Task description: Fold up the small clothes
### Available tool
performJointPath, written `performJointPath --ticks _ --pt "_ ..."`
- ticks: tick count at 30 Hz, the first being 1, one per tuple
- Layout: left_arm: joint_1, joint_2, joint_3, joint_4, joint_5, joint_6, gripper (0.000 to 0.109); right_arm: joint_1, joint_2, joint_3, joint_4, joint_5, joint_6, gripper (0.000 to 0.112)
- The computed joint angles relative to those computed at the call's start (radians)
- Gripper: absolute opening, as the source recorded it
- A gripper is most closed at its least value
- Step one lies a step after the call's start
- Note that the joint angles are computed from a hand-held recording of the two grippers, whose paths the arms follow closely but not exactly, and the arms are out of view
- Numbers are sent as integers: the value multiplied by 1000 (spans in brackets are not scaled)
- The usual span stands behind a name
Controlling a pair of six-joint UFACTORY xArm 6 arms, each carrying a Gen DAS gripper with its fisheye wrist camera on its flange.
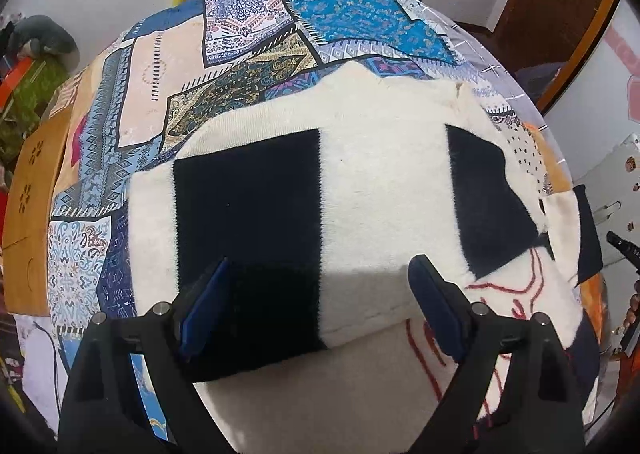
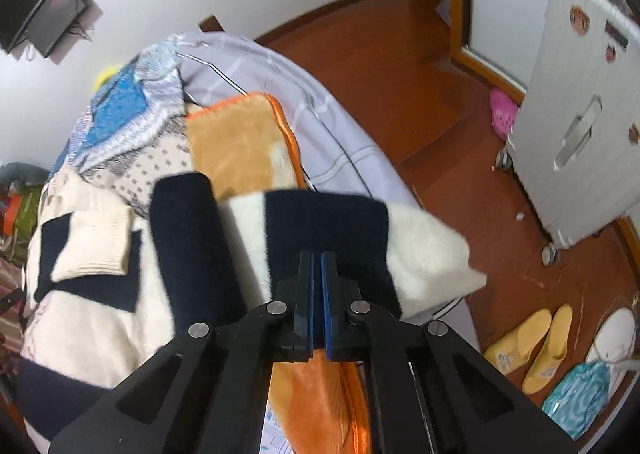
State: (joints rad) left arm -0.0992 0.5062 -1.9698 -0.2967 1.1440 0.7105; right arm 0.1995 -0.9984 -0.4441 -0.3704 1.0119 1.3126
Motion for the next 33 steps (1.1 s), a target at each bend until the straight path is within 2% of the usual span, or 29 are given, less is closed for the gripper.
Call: performJointPath --ticks 4,5,6,8,10,14,17,21,26,33 --pt "3 -1 -3 -5 7 -6 90 18 37 -45 -12 63 6 4" --pt "5 -3 0 -9 10 -5 90 18 40 -45 -4 71 16 10" --pt "7 -6 3 -12 12 -3 90 4 35 -31 34 54 2 27" --pt "8 -15 16 -11 7 2 90 -18 19 3 85 24 -9 52" --pt "11 -26 31 -10 4 9 90 -11 5 31 78 12 30 54" --pt "16 -34 40 -7 5 9 89 -65 14 88 169 -51 -7 57" --pt "22 -38 46 -4 5 7 90 -79 7 115 161 -99 0 53" --pt "25 -36 48 -2 8 1 90 -87 7 132 159 -155 -2 31" --pt "24 -38 56 0 13 -7 90 -52 17 101 95 -127 25 11" --pt "27 -54 75 -14 16 9 90 -15 -4 39 5 -85 71 9"
